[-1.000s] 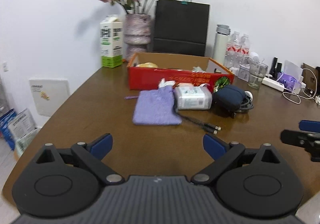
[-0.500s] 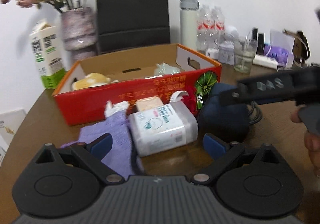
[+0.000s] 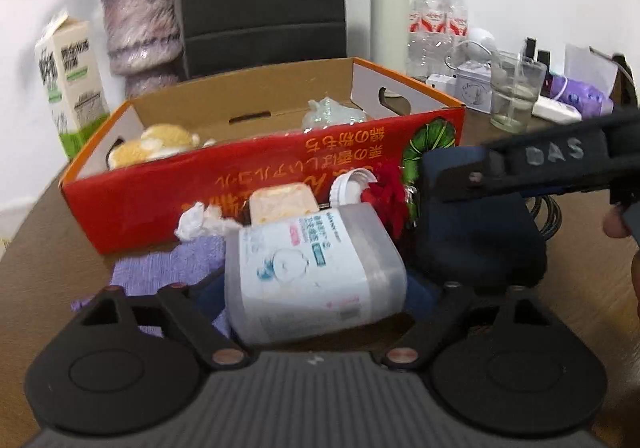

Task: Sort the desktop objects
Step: 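Grasp the navy zip pouch with the right gripper while the left gripper grasps the white wipes box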

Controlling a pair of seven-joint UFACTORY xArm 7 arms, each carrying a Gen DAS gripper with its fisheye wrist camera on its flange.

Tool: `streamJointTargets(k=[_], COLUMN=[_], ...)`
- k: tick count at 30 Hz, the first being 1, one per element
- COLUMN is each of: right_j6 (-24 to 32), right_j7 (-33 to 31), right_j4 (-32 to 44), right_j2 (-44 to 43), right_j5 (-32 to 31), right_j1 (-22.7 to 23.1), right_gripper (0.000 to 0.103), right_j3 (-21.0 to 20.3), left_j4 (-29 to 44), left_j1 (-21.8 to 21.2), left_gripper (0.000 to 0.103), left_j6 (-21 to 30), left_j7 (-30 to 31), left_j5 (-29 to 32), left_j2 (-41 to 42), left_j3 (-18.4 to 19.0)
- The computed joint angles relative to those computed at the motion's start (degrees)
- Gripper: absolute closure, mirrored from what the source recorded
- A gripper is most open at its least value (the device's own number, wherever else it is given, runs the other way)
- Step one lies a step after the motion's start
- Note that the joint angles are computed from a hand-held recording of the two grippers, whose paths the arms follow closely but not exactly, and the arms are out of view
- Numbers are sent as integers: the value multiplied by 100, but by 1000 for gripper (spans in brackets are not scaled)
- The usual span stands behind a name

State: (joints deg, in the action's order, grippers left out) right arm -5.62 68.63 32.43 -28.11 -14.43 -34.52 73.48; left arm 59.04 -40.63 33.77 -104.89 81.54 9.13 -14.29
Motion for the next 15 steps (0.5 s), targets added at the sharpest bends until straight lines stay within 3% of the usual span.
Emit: streamJointTargets(k=[2, 5, 11, 15], right_j6=[-84, -115, 263, 698], right_j7=[-100, -261, -366, -369], right_j4=[-143, -350, -655, -769], right_j2=[34, -131, -841, -1192], right_j5=[-26, -10, -56, -238], right_j1=[321, 826, 1775, 2518], right_gripper=[58, 66, 71, 80], right_j3=[-327, -730, -1119, -1379], left_j4=[-179, -432, -1010, -1499], left_j1=[73, 56, 23, 121], left_gripper=[18, 18, 18, 19], left_j6=[-226, 15, 481, 564], left_j7=[-241, -526, -1129, -1458], left_j5=[66, 138, 338, -52], left_j2=[-183, -521, -1394, -2138], left_j3=[23, -107, -561, -855])
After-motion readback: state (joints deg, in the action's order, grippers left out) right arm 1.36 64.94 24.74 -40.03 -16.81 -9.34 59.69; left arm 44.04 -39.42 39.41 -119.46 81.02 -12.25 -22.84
